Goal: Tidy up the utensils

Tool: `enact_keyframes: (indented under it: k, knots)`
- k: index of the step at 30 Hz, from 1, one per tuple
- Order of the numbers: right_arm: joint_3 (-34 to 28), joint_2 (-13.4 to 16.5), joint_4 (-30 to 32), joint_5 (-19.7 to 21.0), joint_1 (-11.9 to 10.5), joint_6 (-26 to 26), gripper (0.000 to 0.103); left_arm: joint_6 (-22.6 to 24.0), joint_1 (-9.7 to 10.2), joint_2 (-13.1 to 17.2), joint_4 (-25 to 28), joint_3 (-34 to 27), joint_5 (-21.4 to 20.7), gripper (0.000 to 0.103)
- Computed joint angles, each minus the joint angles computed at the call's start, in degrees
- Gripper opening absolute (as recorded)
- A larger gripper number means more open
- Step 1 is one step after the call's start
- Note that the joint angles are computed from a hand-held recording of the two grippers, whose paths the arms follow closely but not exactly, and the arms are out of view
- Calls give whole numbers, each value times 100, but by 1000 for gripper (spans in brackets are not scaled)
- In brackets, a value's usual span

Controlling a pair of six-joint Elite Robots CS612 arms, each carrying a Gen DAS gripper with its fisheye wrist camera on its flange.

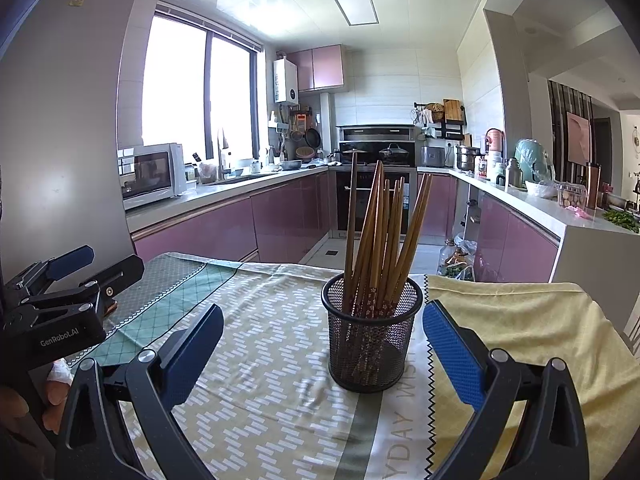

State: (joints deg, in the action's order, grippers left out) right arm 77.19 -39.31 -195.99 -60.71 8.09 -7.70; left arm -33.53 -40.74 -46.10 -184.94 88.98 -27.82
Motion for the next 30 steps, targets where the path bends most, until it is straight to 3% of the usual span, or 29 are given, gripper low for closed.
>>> enact_keyframes:
  k: [30]
  knots:
    - [34, -8, -52, -1, -5, 23, 97, 23, -16, -13, -20, 23, 33, 97]
